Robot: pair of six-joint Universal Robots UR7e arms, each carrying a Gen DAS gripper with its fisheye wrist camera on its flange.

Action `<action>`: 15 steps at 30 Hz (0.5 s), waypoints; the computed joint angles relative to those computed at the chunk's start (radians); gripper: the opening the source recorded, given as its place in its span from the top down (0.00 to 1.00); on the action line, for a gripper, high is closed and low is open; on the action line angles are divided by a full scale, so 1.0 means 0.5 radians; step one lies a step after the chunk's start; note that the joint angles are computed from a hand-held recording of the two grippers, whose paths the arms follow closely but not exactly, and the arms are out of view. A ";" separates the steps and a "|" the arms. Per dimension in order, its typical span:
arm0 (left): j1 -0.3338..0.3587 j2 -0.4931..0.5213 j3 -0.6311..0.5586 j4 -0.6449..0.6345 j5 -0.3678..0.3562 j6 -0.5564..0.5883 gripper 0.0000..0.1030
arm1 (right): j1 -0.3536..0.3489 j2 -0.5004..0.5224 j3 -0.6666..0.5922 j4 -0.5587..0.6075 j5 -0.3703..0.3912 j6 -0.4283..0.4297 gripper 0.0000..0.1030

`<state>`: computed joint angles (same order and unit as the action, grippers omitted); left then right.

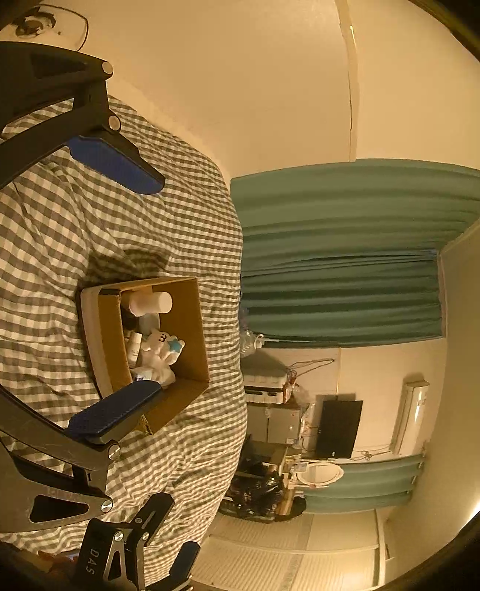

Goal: Organize objects

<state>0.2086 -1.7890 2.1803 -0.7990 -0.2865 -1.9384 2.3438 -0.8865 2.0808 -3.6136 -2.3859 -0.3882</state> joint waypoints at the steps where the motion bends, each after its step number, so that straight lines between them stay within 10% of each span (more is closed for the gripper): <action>1: 0.001 -0.015 0.013 -0.058 -0.005 0.058 0.00 | 0.001 0.003 -0.002 0.001 -0.004 0.001 0.01; 15: 0.011 -0.028 0.062 -0.256 -0.027 0.236 0.00 | 0.004 0.010 0.003 0.007 -0.039 0.017 0.01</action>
